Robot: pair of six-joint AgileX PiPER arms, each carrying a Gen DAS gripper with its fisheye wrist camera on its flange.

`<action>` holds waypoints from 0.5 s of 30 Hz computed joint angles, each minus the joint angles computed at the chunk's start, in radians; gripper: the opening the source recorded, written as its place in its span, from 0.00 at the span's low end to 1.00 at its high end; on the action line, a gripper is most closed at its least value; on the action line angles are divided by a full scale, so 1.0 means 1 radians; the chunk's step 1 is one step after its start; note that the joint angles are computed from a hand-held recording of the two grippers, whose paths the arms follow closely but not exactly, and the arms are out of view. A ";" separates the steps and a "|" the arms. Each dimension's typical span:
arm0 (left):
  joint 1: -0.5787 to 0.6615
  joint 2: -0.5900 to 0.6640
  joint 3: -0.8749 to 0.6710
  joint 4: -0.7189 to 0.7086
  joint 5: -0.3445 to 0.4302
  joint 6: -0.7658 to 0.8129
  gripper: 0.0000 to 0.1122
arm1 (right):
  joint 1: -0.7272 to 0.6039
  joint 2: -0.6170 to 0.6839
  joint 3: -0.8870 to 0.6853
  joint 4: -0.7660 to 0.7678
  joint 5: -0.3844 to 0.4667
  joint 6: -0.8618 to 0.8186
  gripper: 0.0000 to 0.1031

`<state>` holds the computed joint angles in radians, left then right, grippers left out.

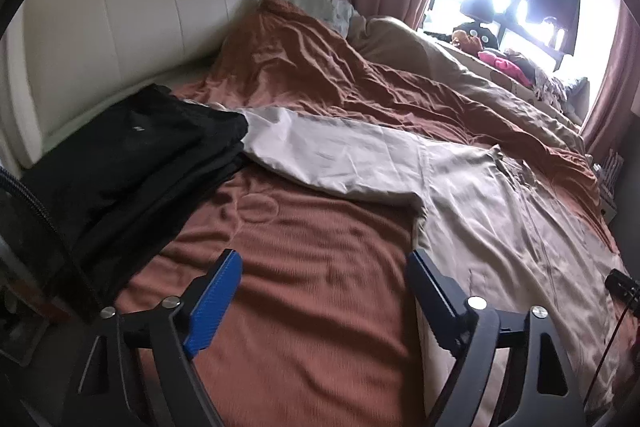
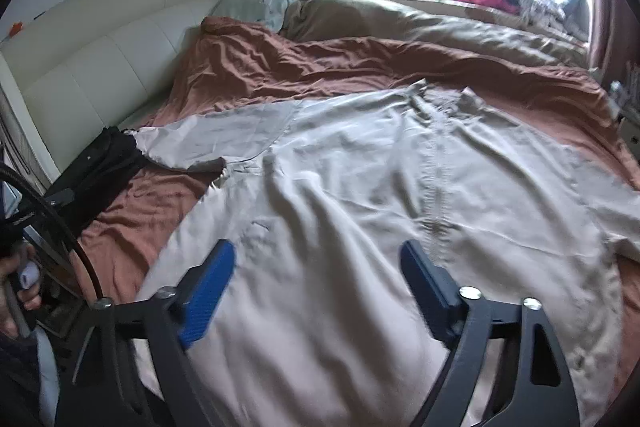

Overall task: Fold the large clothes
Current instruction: 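Grasp the side edge of the beige jacket with the left gripper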

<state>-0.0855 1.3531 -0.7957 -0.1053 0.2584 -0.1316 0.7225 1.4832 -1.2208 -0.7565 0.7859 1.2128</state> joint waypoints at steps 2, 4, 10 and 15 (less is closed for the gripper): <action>0.025 0.096 -0.073 -0.097 0.000 0.105 0.71 | -0.059 0.044 -0.042 0.036 -0.046 -0.054 0.78; 0.053 0.181 -0.139 -0.205 0.009 0.214 0.71 | -0.108 0.097 -0.099 0.078 -0.082 -0.115 0.77; 0.141 0.458 -0.393 -0.419 0.077 0.379 0.64 | -0.219 0.299 -0.320 0.261 -0.148 -0.363 0.59; 0.156 0.607 -0.565 -0.316 0.122 0.263 0.64 | -0.278 0.462 -0.516 0.413 -0.146 -0.546 0.47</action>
<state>0.0704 1.9598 -1.3611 -0.4208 0.3805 0.1310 0.4447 1.9449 -1.7367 -0.3439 0.6404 0.6667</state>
